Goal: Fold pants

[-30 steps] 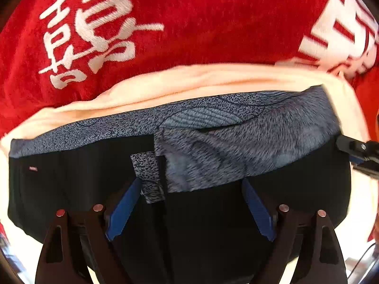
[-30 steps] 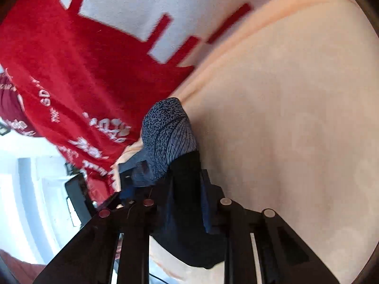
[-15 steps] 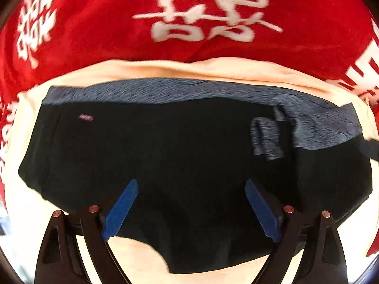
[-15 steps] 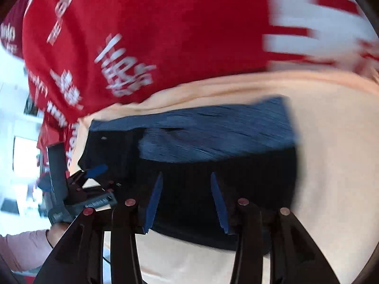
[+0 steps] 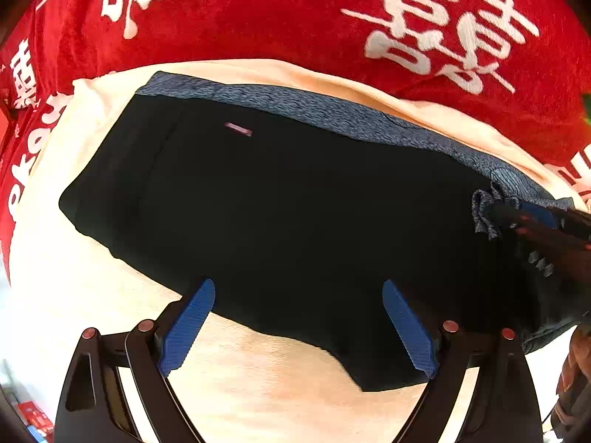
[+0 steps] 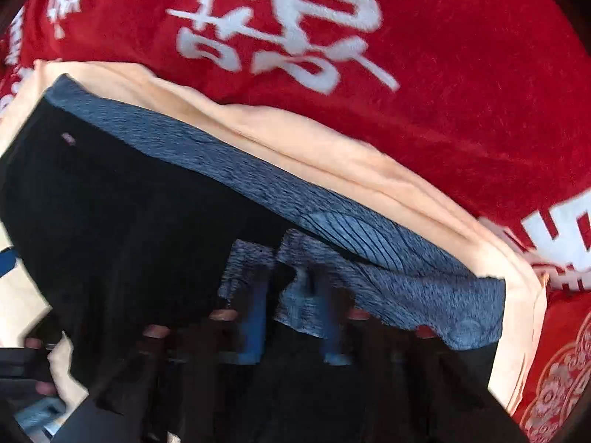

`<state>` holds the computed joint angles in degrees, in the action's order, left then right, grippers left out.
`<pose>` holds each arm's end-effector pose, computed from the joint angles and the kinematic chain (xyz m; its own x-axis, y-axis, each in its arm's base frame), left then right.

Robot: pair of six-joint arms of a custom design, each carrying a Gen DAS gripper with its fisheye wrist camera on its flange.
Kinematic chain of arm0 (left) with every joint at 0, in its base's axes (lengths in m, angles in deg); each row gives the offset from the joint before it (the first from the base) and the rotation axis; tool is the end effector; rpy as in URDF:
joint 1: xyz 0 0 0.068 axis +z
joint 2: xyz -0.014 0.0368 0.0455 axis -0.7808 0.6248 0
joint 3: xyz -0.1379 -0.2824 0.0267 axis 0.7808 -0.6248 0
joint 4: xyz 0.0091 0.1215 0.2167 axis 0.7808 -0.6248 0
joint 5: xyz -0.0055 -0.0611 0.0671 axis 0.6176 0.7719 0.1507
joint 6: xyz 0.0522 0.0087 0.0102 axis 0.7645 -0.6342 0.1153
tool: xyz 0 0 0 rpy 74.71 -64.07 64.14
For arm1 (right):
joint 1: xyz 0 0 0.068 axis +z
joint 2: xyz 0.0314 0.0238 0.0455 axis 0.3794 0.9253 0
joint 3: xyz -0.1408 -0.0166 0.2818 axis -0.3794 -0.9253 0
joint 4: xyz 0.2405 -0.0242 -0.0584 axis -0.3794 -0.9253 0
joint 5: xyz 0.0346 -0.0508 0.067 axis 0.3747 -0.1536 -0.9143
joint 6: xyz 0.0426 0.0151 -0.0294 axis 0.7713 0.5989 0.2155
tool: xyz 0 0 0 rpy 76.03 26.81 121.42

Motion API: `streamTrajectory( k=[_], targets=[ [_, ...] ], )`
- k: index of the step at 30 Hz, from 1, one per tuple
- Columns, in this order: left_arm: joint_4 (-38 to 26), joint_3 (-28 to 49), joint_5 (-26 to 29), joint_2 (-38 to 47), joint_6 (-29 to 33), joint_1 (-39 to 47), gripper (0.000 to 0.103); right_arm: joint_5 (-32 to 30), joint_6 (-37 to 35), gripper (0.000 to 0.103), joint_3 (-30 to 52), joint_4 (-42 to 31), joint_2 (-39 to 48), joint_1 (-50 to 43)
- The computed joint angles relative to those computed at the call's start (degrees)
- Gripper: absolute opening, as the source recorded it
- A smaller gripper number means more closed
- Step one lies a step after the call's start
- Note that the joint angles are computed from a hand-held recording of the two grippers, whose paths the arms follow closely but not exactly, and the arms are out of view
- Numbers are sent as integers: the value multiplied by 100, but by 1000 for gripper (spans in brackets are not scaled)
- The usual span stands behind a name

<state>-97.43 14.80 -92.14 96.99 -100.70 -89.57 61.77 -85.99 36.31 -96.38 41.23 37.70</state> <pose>0.2621 -0.1994 0.2366 -0.9685 -0.1194 -0.2185 -0.1218 0.9925 -0.0023 0.3498 0.0940 0.2222 -0.9268 -0.3085 -0.2144 -0.2986 0.9512 -0.0778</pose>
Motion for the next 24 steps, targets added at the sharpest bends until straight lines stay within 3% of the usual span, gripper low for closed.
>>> streamTrajectory(
  k=[3, 7, 9, 14, 19, 24],
  targets=[
    [125, -155, 28, -149, 142, 101, 93, -631, 227, 10, -3, 119, -220, -361],
    [157, -164, 152, -68, 258, 241, 93, -1182, 300, 9, 434, -75, 142, -493],
    [67, 96, 129, 173, 41, 9, 93, -1910, 231, 10, 641, -473, 552, -409],
    [-116, 141, 197, 82, 219, -65, 93, -2152, -50, 14, 285, -439, -322, -321],
    [-383, 280, 323, -41, 261, -164, 93, -2572, -32, 14, 45, -1011, -863, -1470],
    [-626, 458, 392, -39, 81, -499, 93, -2422, -120, 15, -777, -979, -1123, -2004]
  ],
)
